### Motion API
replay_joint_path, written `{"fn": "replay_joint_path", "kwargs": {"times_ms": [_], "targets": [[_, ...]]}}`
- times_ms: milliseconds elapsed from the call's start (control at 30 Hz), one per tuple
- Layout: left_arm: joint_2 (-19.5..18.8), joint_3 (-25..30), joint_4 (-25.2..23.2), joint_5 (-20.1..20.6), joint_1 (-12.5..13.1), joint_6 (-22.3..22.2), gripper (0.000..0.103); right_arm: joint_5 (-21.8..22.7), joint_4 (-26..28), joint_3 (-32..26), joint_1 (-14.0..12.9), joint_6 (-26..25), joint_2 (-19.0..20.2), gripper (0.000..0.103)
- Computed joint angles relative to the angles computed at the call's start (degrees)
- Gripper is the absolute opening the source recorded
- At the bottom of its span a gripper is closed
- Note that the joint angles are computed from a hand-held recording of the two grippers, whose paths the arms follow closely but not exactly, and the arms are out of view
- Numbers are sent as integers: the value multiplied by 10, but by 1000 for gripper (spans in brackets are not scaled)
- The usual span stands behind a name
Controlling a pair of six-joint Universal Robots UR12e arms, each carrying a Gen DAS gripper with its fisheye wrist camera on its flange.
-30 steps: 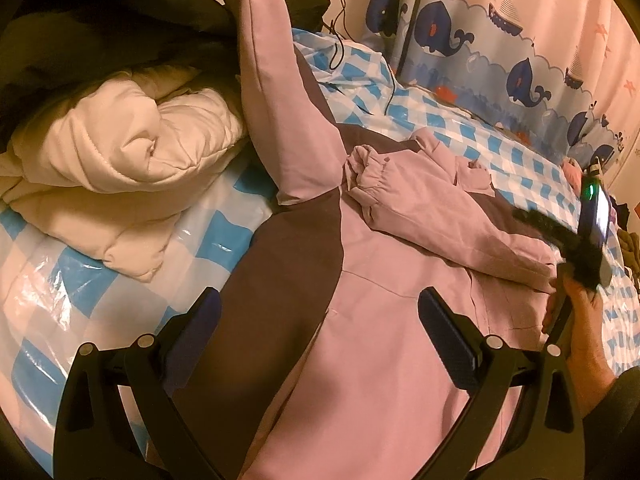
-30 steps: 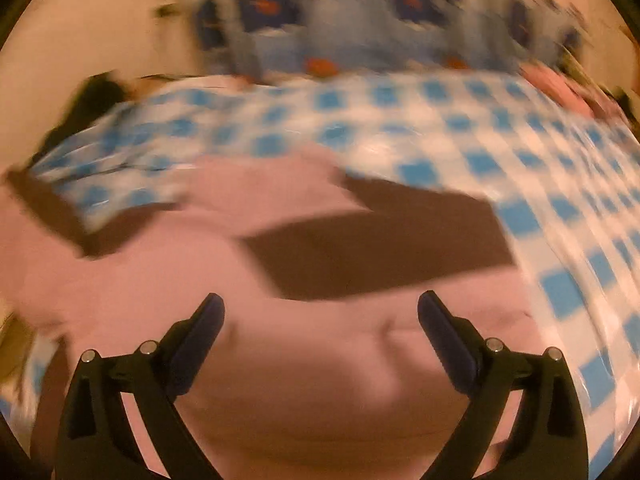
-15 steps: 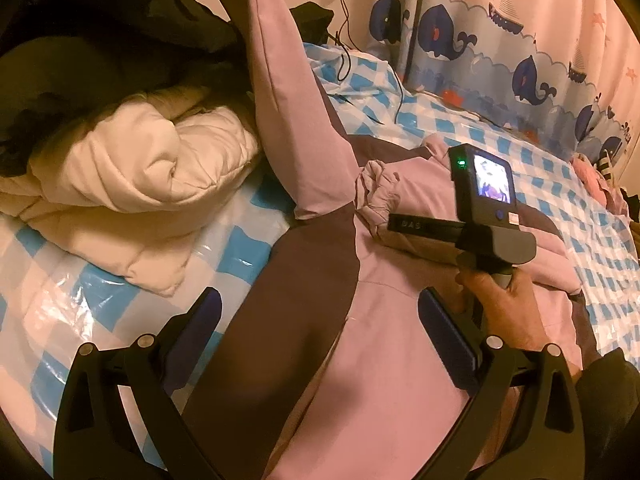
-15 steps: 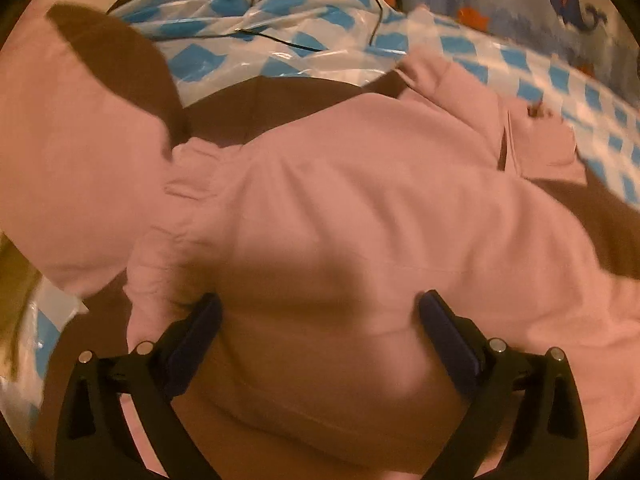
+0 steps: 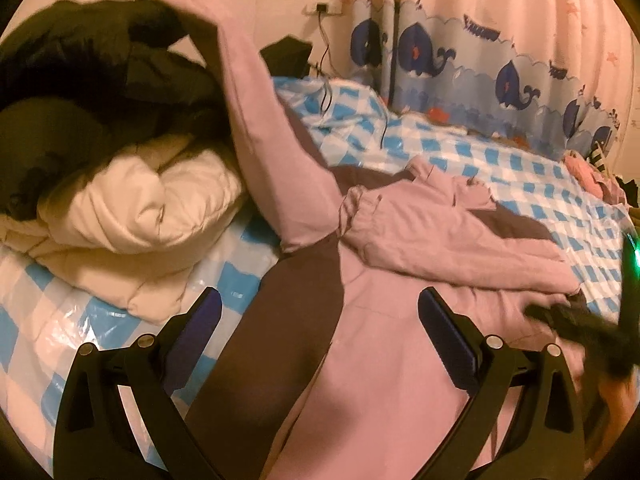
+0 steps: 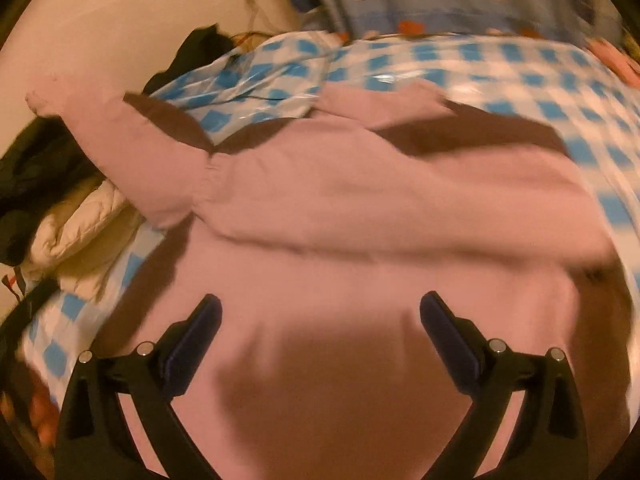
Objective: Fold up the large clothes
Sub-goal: 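Grasp the remaining sleeve cuff with the left gripper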
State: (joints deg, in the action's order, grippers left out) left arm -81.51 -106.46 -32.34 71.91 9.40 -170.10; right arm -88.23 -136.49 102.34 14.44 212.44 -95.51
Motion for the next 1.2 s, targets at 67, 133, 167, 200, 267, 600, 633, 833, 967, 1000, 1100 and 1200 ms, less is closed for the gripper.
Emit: {"fn": "replay_joint_path", "kwargs": {"times_ms": [67,133,167,200,267,600,633,833,967,1000,1100,1200], "targets": [[5,-7,35,-14,1,-2,95,2,-24,42,-10,39,-33,95],[5,-5,64,-17,0,-8,95,5,-48,77,-18,84,-55,95],[3,2,74,-18,1,-13,95,24,-58,94,-30,121,-62,95],[0,11,78,-21,3,-17,95,50,-74,104,-42,145,-64,95],[-14,59,66,-52,17,-18,95,65,-89,105,-47,156,-61,95],[-166,379,-106,-50,67,-212,95,165,-153,111,-58,189,-51,95],[-179,402,-122,-18,62,-205,95,172,-159,113,-61,196,-51,95],[-232,483,-201,31,56,-235,95,201,-181,123,-70,220,-55,95],[-259,516,-217,90,40,-234,95,210,-185,125,-73,225,-54,95],[-265,526,-225,107,38,-233,95,212,-186,126,-74,226,-55,95],[-287,560,-257,177,26,-247,95,218,-193,128,-76,234,-54,95],[-294,567,-269,162,31,-265,76,221,-199,131,-78,240,-55,95]]}}
